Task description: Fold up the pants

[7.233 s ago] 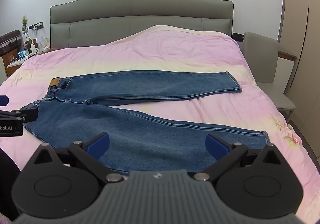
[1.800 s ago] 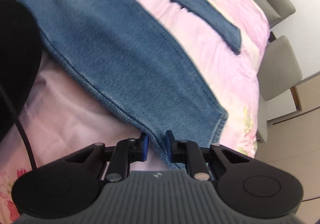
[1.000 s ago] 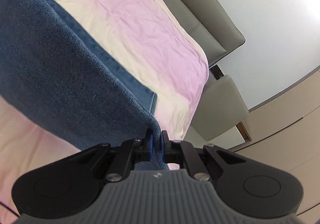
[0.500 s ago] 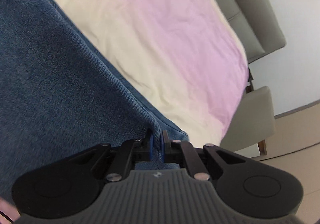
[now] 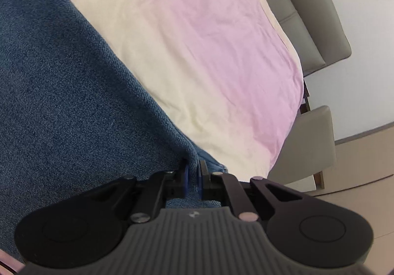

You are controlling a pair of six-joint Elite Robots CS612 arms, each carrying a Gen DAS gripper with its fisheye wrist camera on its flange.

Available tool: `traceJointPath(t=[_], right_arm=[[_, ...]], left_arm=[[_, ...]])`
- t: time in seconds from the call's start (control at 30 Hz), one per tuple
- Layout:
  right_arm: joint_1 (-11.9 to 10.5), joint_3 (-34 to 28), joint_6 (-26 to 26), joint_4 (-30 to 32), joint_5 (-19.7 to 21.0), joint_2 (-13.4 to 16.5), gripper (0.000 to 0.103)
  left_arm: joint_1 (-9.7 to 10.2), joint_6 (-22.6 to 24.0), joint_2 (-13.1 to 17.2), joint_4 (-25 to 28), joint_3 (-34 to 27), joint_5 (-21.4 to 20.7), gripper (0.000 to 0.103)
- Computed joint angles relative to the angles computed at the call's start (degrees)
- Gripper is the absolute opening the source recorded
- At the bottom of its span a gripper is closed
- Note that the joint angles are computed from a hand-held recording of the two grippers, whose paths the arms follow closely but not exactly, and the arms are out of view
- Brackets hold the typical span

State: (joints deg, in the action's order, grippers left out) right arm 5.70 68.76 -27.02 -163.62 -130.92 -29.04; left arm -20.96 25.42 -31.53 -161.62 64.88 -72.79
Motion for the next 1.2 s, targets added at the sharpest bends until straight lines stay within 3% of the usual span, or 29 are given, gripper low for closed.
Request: traceJointPath(t=[0.3,0.43,0.5,0.53,0.57,0.63,0.7,0.73,0.93,1.2], right_arm=[[0.5,-6.8,4.4,7.1,-1.5,4.2,0.0],[0.3,-8.7,6.6,8.5,-0.6,5.7,0.001],[0.1,-9.1,8.5,9.0,0.3,6.0,0.004],[-0.3,-9.5,9.6,10.0,1.3,6.0,0.006],[-0.4,-9.4,10.1,10.0,1.4,5.9,0.011],[-0.4,-9.2,10.6,9.2,0.4,5.7,0.028],[-0.4,-8.5,11.5,7.5,0.0,5.0,0.07],[-0.5,-7.8,12.9,6.9,0.3,4.3,0.074],[-0.3,0.7,27.0,6.8,5.1,-2.4,0.075],[-1.1,14.7,47.6,0.5,17.5,-10.8,0.07]], left_arm=[[0.14,-1.6,4.2,6.8,-6.4,-0.2,0.029],[0.26,-1.4,4.7,6.6,-6.4,-0.4,0.038],[0.13,-1.8,4.6,5.4,-5.8,1.1,0.055],[0.0,-1.9,4.9,4.3,-6.1,3.1,0.081],[0.02,-2.4,4.7,2.9,-5.6,4.0,0.095],[0.71,-4.6,3.8,3.8,-4.9,1.8,0.096],[1.27,-7.5,2.1,3.9,-3.1,0.6,0.095],[1.61,-8.4,1.2,3.0,-1.7,-0.2,0.095],[3.8,-19.4,-5.3,2.3,6.0,-6.2,0.095],[7.34,-38.3,-11.0,-0.7,14.2,-12.2,0.095]])
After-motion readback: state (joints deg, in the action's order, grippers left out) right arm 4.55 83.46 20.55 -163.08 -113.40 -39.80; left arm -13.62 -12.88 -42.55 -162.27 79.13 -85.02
